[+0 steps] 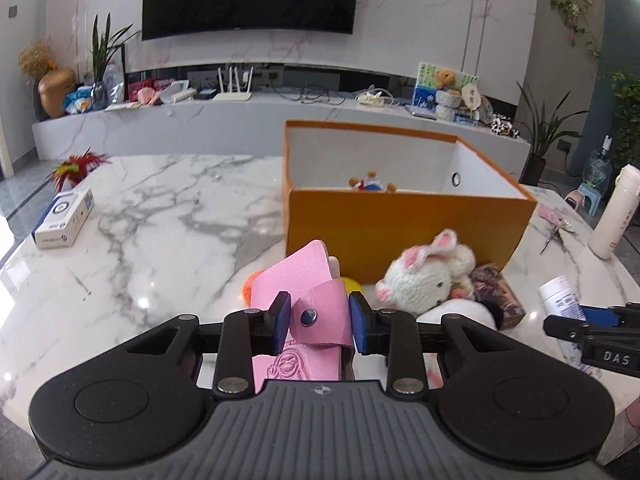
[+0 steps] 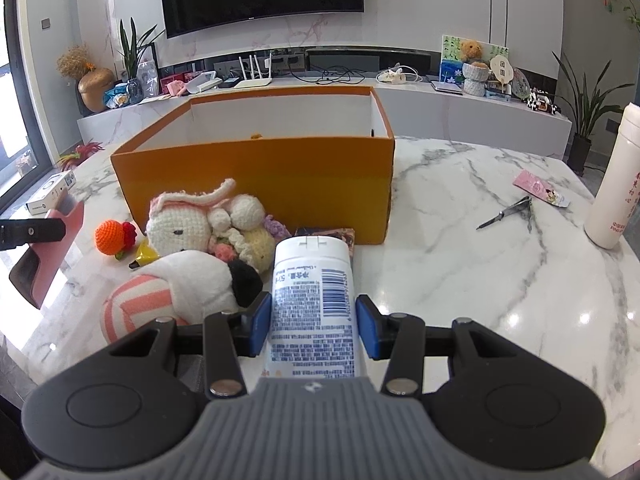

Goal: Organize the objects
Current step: 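Carry the pink wallet with the left gripper while the right gripper carries the lotion bottle over the orange box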

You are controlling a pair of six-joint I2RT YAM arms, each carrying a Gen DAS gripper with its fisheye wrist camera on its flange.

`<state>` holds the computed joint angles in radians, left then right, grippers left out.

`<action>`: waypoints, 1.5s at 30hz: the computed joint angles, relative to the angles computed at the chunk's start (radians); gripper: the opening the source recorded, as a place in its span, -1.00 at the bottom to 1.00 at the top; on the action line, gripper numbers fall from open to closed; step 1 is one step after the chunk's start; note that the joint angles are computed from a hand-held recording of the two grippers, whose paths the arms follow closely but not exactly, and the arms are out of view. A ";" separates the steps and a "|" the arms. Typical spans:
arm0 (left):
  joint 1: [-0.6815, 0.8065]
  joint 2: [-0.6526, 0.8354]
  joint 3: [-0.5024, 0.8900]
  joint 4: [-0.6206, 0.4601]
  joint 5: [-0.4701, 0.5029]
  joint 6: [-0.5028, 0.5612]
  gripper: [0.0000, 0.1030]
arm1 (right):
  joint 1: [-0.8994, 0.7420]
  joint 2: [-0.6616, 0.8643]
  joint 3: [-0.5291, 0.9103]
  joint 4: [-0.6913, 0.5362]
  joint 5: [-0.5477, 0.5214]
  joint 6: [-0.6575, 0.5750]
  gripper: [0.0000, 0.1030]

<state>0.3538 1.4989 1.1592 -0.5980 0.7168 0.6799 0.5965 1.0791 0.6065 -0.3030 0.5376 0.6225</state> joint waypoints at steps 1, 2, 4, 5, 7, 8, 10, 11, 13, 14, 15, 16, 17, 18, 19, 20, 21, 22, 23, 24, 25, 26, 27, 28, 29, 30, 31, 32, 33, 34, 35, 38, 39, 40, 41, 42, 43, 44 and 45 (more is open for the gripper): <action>-0.001 -0.007 0.000 -0.002 0.007 0.001 -0.31 | 0.003 -0.002 0.004 -0.002 0.002 -0.001 -0.08; -0.002 -0.016 -0.004 -0.001 0.013 0.003 -0.31 | 0.007 -0.006 0.008 -0.004 0.005 -0.002 -0.08; -0.005 -0.032 -0.006 -0.003 0.027 0.003 -0.31 | 0.019 -0.014 0.018 -0.012 0.017 -0.004 -0.08; -0.007 -0.038 0.000 -0.009 0.033 0.002 -0.31 | 0.025 -0.017 0.023 -0.014 0.023 -0.005 -0.08; -0.015 -0.050 0.012 -0.014 0.044 -0.007 -0.31 | 0.032 -0.024 0.037 -0.021 0.035 -0.008 -0.08; -0.022 -0.055 0.022 -0.015 0.047 -0.016 -0.31 | 0.032 -0.027 0.046 -0.021 0.038 -0.015 -0.08; -0.041 -0.056 0.049 -0.012 0.051 -0.043 -0.31 | 0.022 -0.029 0.071 -0.014 0.037 -0.040 -0.08; -0.053 -0.056 0.062 -0.008 0.050 -0.057 -0.31 | 0.014 -0.026 0.085 -0.009 0.037 -0.056 -0.08; -0.083 -0.050 0.095 0.003 0.039 -0.085 -0.31 | -0.011 -0.020 0.114 -0.005 0.030 -0.087 -0.08; -0.100 -0.044 0.116 0.009 0.032 -0.100 -0.30 | -0.027 -0.018 0.129 -0.003 0.019 -0.101 -0.08; -0.117 -0.036 0.137 0.016 0.026 -0.119 -0.31 | -0.048 -0.013 0.149 0.003 0.004 -0.117 -0.08; -0.132 -0.028 0.157 0.023 0.021 -0.136 -0.31 | -0.069 -0.005 0.170 0.012 -0.011 -0.136 -0.08; -0.150 -0.018 0.179 0.031 0.013 -0.156 -0.31 | -0.089 0.007 0.195 0.022 -0.025 -0.157 -0.08; -0.168 -0.003 0.204 0.038 0.005 -0.178 -0.31 | -0.110 0.024 0.225 0.031 -0.040 -0.180 -0.08; -0.187 0.016 0.232 0.044 -0.004 -0.203 -0.31 | -0.131 0.045 0.255 0.046 -0.056 -0.202 -0.08; -0.207 0.039 0.263 0.047 -0.014 -0.227 -0.31 | -0.154 0.069 0.287 0.063 -0.074 -0.220 -0.08; -0.228 0.065 0.296 0.053 -0.024 -0.253 -0.31 | -0.179 0.098 0.321 0.079 -0.096 -0.237 -0.08; -0.249 0.094 0.330 0.059 -0.035 -0.278 -0.31 | -0.205 0.131 0.355 0.098 -0.120 -0.251 -0.08; -0.270 0.123 0.362 0.066 -0.047 -0.299 -0.31 | -0.231 0.165 0.390 0.115 -0.142 -0.260 -0.08; -0.289 0.154 0.394 0.071 -0.058 -0.316 -0.31 | -0.257 0.204 0.426 0.128 -0.164 -0.264 -0.08; -0.308 0.187 0.425 0.076 -0.073 -0.330 -0.30 | -0.281 0.244 0.460 0.138 -0.188 -0.262 -0.08; -0.326 0.220 0.455 0.081 -0.087 -0.341 -0.31 | -0.305 0.284 0.490 0.150 -0.211 -0.256 -0.08; -0.341 0.252 0.481 0.084 -0.100 -0.353 -0.31 | -0.327 0.324 0.518 0.159 -0.232 -0.249 -0.08; -0.355 0.287 0.510 0.082 -0.112 -0.366 -0.31 | -0.347 0.363 0.543 0.166 -0.248 -0.243 -0.08; -0.364 0.320 0.537 0.077 -0.122 -0.386 -0.31 | -0.364 0.401 0.568 0.166 -0.261 -0.236 -0.08; -0.376 0.350 0.559 0.074 -0.138 -0.401 -0.30 | -0.380 0.435 0.590 0.166 -0.273 -0.228 -0.08; -0.387 0.378 0.576 0.073 -0.155 -0.404 -0.30 | -0.394 0.464 0.607 0.168 -0.286 -0.220 -0.08; -0.400 0.404 0.594 0.066 -0.180 -0.402 -0.30 | -0.406 0.494 0.624 0.169 -0.298 -0.210 -0.08; -0.412 0.433 0.621 0.049 -0.203 -0.400 -0.31 | -0.417 0.524 0.643 0.166 -0.310 -0.203 -0.08; -0.421 0.462 0.649 0.030 -0.223 -0.396 -0.31 | -0.427 0.552 0.664 0.159 -0.321 -0.199 -0.08; -0.427 0.488 0.678 0.009 -0.236 -0.391 -0.30 | -0.432 0.577 0.684 0.151 -0.328 -0.197 -0.08; -0.441 0.551 0.743 -0.047 -0.271 -0.371 -0.30 | -0.439 0.643 0.736 0.118 -0.340 -0.210 -0.08; -0.444 0.569 0.759 -0.063 -0.282 -0.366 -0.30 | -0.440 0.664 0.750 0.107 -0.343 -0.212 -0.08; -0.445 0.580 0.766 -0.073 -0.290 -0.357 -0.30 | -0.441 0.681 0.759 0.098 -0.348 -0.214 -0.08; -0.447 0.591 0.773 -0.080 -0.299 -0.351 -0.30 | -0.442 0.698 0.765 0.094 -0.352 -0.216 -0.08; -0.453 0.603 0.784 -0.090 -0.312 -0.347 -0.30 | -0.442 0.716 0.779 0.081 -0.355 -0.219 -0.08; -0.456 0.611 0.790 -0.097 -0.322 -0.342 -0.30 | -0.442 0.731 0.790 0.069 -0.360 -0.221 -0.08; -0.459 0.615 0.789 -0.100 -0.329 -0.340 -0.30 | -0.441 0.751 0.817 0.048 -0.360 -0.219 -0.08; -0.462 0.626 0.805 -0.112 -0.335 -0.338 -0.30 | -0.439 0.760 0.824 0.038 -0.361 -0.218 -0.08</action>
